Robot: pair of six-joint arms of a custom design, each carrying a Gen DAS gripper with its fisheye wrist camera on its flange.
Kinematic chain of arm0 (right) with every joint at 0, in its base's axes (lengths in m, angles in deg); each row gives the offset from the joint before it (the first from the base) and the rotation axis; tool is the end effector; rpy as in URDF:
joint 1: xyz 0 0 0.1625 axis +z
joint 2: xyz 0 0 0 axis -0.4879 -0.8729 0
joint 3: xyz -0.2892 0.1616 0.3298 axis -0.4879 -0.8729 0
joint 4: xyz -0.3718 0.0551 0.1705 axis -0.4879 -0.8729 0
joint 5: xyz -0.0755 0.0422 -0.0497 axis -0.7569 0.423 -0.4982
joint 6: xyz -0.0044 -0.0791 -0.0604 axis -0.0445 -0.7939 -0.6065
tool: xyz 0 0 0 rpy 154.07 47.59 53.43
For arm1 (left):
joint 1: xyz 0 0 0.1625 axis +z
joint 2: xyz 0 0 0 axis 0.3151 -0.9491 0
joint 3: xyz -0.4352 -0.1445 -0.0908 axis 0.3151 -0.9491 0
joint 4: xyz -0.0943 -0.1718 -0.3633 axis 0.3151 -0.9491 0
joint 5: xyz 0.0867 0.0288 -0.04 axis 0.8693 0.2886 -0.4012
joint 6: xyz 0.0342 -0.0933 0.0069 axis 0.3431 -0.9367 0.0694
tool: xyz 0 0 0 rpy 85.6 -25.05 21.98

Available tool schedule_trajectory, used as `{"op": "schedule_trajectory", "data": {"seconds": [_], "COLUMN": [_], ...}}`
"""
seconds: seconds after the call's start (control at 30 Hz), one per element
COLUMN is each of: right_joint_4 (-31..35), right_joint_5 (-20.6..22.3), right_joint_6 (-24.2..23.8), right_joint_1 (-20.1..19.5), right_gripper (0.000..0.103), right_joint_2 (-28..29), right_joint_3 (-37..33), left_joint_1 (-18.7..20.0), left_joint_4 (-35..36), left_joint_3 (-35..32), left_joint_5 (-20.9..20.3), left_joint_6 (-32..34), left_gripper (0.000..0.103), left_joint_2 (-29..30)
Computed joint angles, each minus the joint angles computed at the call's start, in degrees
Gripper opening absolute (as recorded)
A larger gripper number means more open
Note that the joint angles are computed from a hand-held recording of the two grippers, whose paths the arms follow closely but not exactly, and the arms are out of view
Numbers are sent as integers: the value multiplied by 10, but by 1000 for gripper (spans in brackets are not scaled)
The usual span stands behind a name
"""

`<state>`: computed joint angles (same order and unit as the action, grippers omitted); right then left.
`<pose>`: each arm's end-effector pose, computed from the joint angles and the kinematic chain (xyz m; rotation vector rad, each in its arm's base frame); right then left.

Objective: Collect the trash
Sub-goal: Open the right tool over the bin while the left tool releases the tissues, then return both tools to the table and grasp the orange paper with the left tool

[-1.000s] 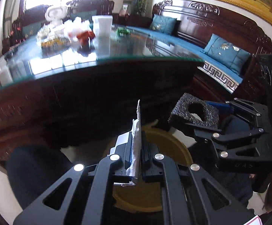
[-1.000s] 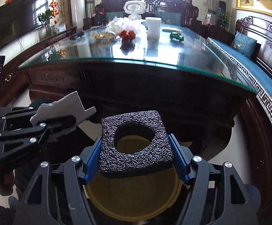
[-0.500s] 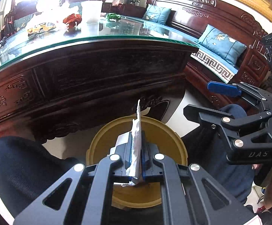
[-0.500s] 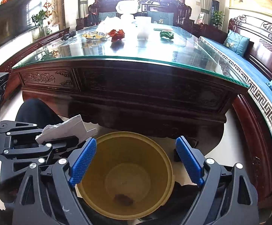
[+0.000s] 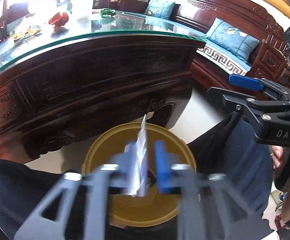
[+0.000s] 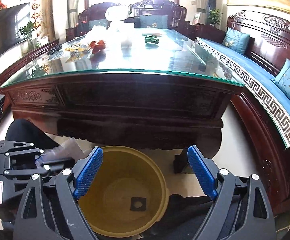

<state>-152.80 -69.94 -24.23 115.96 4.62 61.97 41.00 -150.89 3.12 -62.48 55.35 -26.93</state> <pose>0.0478 -0.7877 0.2424 0.4843 -2.1980 0.9255 -0.2855 -0.8206 -0.0407 0.9612 2.5695 -0.5188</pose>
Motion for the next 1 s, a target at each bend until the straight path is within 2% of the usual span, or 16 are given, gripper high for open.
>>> {"op": "schedule_trajectory", "data": {"seconds": [0.03,0.23,0.57,0.8,1.0], "right_joint_4": [-2,4,22,44,51], "right_joint_5": [-2,-3,0,1,18], "right_joint_6": [0,6,9,-1,-8], "right_joint_1": [0,-5,-5,2,9], "right_gripper": [84,84,84,84,78], "right_joint_2": [0,0,6,22,48], "right_joint_3": [0,-4,-17,-48,-103], "left_joint_1": [0,-3,-3,2,5], "left_joint_4": [-5,-2,-7,-15,-63], "left_joint_3": [0,-8,-21,-34,-54], "left_joint_5": [-3,-5,18,43,71], "left_joint_6": [1,11,14,12,37], "left_gripper": [76,76,76,76,80], "left_joint_2": [1,9,16,21,25]}}
